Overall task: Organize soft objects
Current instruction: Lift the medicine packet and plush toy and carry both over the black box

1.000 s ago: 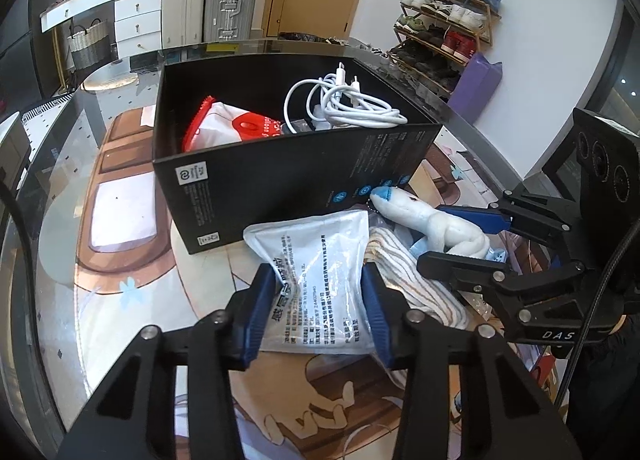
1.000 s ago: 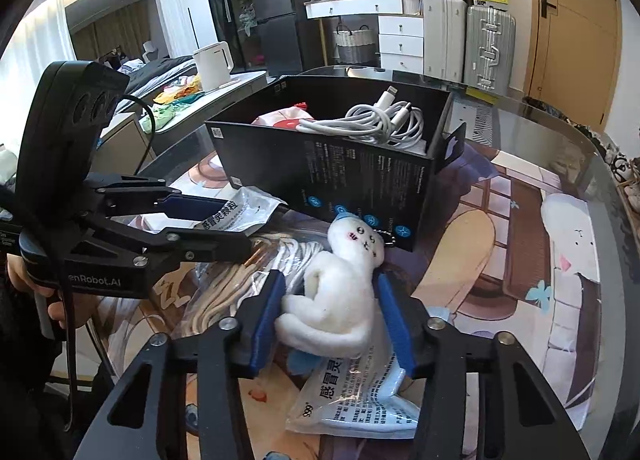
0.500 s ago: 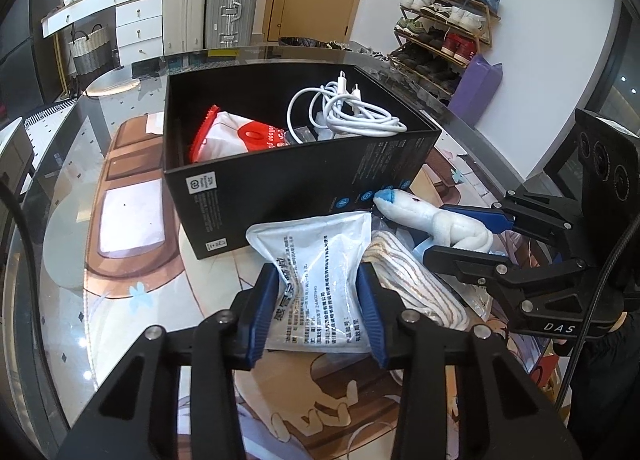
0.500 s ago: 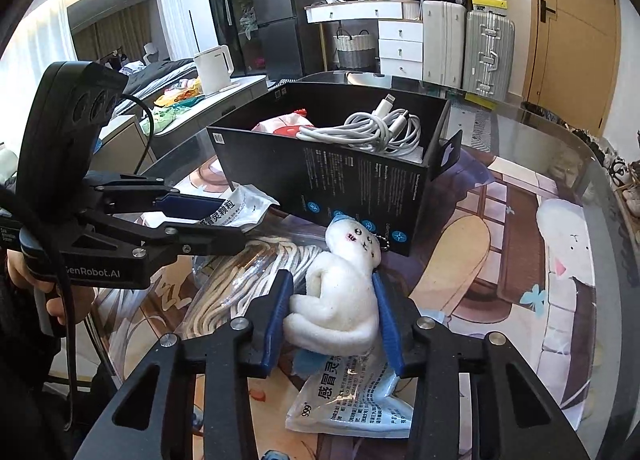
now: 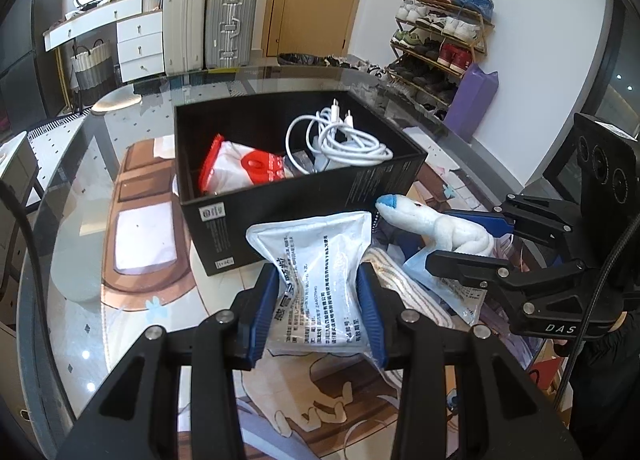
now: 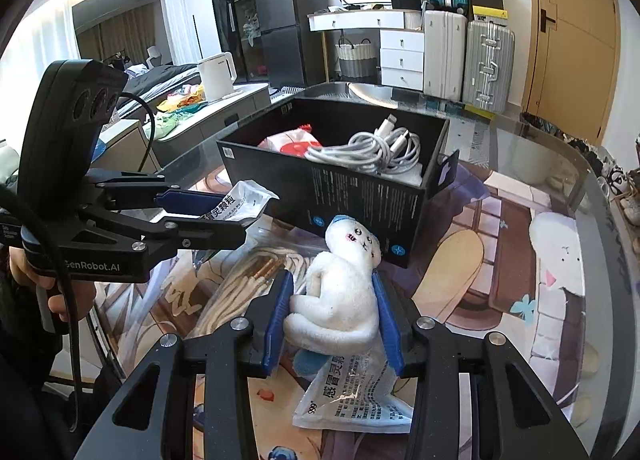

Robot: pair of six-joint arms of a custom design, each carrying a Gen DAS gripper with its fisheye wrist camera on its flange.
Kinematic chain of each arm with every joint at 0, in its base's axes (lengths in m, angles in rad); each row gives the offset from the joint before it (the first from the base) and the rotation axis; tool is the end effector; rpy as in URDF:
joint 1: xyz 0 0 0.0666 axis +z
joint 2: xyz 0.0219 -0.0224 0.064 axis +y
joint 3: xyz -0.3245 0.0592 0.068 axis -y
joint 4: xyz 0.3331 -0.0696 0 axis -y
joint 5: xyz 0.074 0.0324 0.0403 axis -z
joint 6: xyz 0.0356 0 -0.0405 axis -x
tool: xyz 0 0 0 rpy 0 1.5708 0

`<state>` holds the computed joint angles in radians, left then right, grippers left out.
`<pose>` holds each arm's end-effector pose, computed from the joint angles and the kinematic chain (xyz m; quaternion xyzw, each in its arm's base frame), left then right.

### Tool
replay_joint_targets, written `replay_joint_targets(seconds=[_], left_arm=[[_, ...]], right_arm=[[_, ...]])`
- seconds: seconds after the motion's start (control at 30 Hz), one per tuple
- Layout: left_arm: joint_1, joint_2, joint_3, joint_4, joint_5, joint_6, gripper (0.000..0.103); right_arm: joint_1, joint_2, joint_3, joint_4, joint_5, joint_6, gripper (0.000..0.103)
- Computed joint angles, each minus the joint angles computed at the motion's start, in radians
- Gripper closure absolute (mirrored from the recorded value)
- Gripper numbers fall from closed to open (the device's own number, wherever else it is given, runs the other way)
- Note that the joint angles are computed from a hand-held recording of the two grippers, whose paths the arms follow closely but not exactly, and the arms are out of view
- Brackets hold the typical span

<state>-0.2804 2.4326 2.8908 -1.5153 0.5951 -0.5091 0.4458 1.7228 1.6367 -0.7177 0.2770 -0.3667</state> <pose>0.6304 -0.2027 0.3474 0.4244 0.8249 -0.2540 0.2736 0.4962 0.2259 0.3343 0.0153 0.9198 0.0288 0.3910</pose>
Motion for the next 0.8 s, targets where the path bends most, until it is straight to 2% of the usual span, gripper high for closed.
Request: replay_joint_targets(seconds=[0.33,0.43,0.63,0.8], left_arm=[[0.018,-0.122,-0.197,0.13,0.035,0.018,0.064],[0.025,-0.099,-0.137,0.113,0.042,0.028,0.064],[0.032,-0.132,-0.184,0.169,0.052,0.055,0.064],[0.033,-0.116,-0.144,0.17,0.054,0.073,0.064]], right_arm=[[0.018,-0.038,-0.005,0.009,0.041,0.013,0.062],[0.025,-0.05,-0.005,0.01,0.054,0.016,0.062],[0.037,-0.075,-0.008,0.014,0.086,0.02,0.062],[0.032,-0.091,-0.013,0.034,0.098,0.01,0.062]])
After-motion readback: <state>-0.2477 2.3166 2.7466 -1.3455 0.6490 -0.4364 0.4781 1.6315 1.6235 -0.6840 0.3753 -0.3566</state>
